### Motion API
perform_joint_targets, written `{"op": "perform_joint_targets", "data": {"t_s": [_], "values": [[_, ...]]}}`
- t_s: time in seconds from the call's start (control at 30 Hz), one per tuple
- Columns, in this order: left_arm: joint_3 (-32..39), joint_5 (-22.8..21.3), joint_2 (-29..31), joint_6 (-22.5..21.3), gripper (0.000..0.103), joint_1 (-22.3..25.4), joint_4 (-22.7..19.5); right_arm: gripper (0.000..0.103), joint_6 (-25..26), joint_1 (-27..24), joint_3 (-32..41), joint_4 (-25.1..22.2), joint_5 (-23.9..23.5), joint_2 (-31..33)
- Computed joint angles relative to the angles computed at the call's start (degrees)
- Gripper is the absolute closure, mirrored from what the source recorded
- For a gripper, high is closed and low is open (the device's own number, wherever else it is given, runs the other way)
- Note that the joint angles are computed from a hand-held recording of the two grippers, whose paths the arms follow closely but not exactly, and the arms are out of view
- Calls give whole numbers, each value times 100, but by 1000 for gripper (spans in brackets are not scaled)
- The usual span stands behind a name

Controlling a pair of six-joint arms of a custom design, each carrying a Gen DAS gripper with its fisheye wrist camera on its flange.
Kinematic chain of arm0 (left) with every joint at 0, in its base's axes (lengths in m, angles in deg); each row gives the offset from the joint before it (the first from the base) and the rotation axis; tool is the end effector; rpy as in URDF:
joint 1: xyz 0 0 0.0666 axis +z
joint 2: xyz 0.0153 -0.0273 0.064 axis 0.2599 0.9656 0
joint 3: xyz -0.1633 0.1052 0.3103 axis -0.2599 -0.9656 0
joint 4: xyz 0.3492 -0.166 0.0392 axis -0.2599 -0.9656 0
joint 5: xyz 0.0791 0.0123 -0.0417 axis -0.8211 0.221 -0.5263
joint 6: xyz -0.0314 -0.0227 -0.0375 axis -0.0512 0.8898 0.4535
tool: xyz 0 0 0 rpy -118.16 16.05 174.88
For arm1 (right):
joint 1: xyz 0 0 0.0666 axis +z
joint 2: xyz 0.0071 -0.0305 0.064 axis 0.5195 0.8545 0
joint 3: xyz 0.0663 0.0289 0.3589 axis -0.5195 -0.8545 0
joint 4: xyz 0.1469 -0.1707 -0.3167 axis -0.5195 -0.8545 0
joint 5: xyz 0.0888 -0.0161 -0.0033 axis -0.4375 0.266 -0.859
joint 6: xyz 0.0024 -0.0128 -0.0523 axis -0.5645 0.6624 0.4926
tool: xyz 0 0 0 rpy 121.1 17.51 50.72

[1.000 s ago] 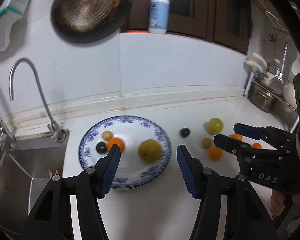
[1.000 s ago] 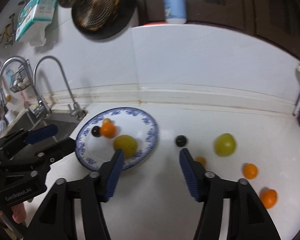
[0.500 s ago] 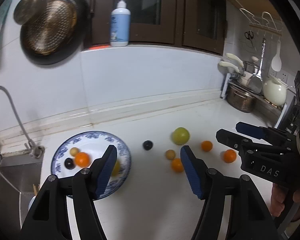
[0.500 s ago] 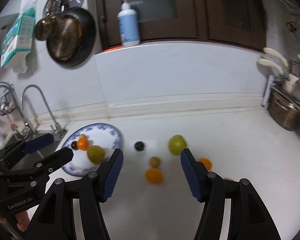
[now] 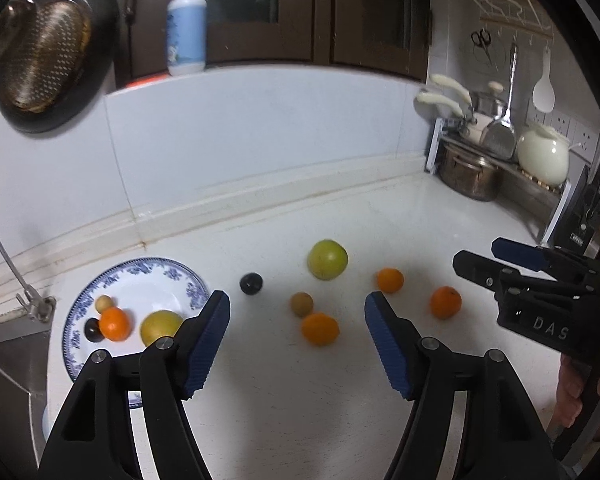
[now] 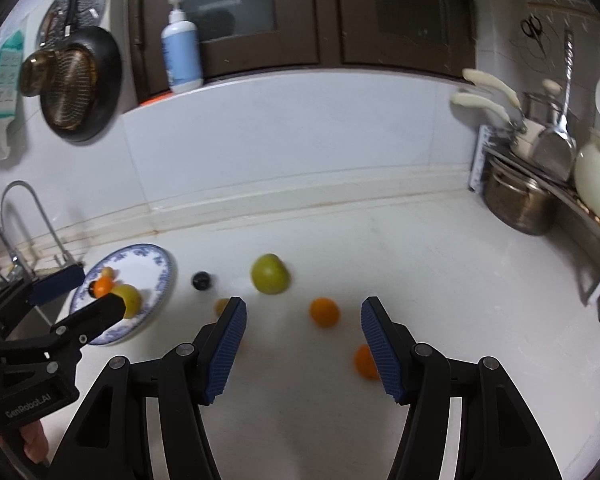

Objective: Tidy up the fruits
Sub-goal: 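Withdraw both tools from the plate toward the remaining oranges, then grasp an oval orange with the left tool while the right tool grasps another orange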

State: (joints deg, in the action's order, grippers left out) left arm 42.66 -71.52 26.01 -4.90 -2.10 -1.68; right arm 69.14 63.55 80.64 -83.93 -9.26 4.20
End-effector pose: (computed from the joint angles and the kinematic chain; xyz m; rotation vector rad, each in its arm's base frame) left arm 0.4072 -0.1172 0.5626 -0.0406 2.2990 0.0073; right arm 0.4536 0.2810 0.5515 -0.3747 2.2162 0.2710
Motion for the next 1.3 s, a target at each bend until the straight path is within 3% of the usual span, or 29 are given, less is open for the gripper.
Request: {"op": "perform_joint_targets", "data": {"t_s": [0.9, 1.13, 1.3], "values": [[-5, 336, 1000, -40, 35, 29, -192, 42, -248, -511, -175, -655, -225, 594], [96, 419, 1199, -27, 46, 43, -262, 43, -253, -578, -114, -711, -347, 721], [134, 540, 1286, 25, 57, 66, -277, 51, -200, -609, -49, -739, -449, 793]]}}
